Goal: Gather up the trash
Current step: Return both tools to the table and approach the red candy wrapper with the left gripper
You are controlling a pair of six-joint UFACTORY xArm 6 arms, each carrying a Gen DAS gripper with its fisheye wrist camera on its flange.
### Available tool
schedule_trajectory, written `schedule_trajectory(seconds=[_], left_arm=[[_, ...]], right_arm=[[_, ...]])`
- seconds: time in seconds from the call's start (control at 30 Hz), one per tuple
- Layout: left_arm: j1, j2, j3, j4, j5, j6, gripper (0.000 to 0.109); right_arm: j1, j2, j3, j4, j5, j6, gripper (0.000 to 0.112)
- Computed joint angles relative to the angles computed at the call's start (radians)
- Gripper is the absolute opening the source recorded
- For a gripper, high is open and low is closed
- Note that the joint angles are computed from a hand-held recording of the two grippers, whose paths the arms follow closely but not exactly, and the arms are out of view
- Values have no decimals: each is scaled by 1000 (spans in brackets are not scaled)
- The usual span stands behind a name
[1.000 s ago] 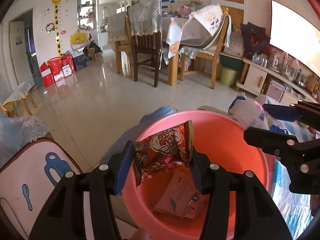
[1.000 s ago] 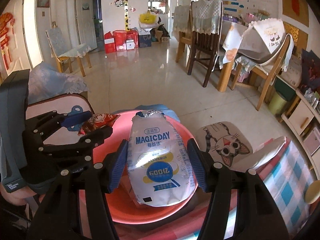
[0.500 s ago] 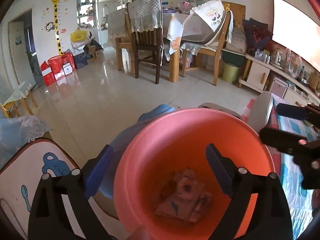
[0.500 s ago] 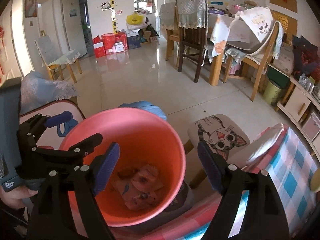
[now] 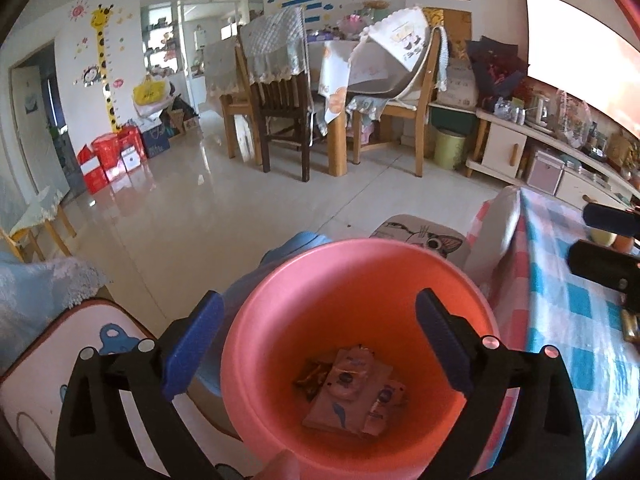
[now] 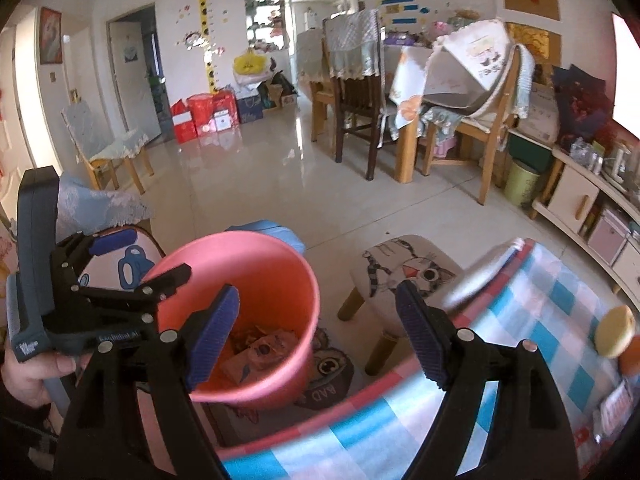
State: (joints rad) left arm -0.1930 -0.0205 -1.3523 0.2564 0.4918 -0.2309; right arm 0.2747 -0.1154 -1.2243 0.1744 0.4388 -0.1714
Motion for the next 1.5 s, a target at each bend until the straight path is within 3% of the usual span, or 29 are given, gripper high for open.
schedule_trajectory(seconds=[0.2,0.37,0.53,0.73,0.97,1.13,1.4,1.5], left_arm=[[-76,-64,16,-30,29,32,95],[-172,-80,4,-28,52,24,95],[-294,-64,-17,-5,72,-4,95],[-455,12,-80,-8,83,-16,95],[-604,203,-240,-81,97,24,95],[-668,370,-416,-42,158,6,95],[-736,441,-453,-121,115,94,95],[-758,466,-457,-69,104,91,95]], right_arm=[[-93,-230,203,-29,-4,30,92],[-247,-469,384,-9,35,-14,92],[-475,-676,522,49,119,-125,92],[-809,-819,610,209,238,-397,93],[-1044,-883,680,375,334,-642,92],[-1105,-863,717,416,321,-711,92],[-1194,-710,649,425,302,-730,92],[-1190,-692,642,405,301,-725,92]])
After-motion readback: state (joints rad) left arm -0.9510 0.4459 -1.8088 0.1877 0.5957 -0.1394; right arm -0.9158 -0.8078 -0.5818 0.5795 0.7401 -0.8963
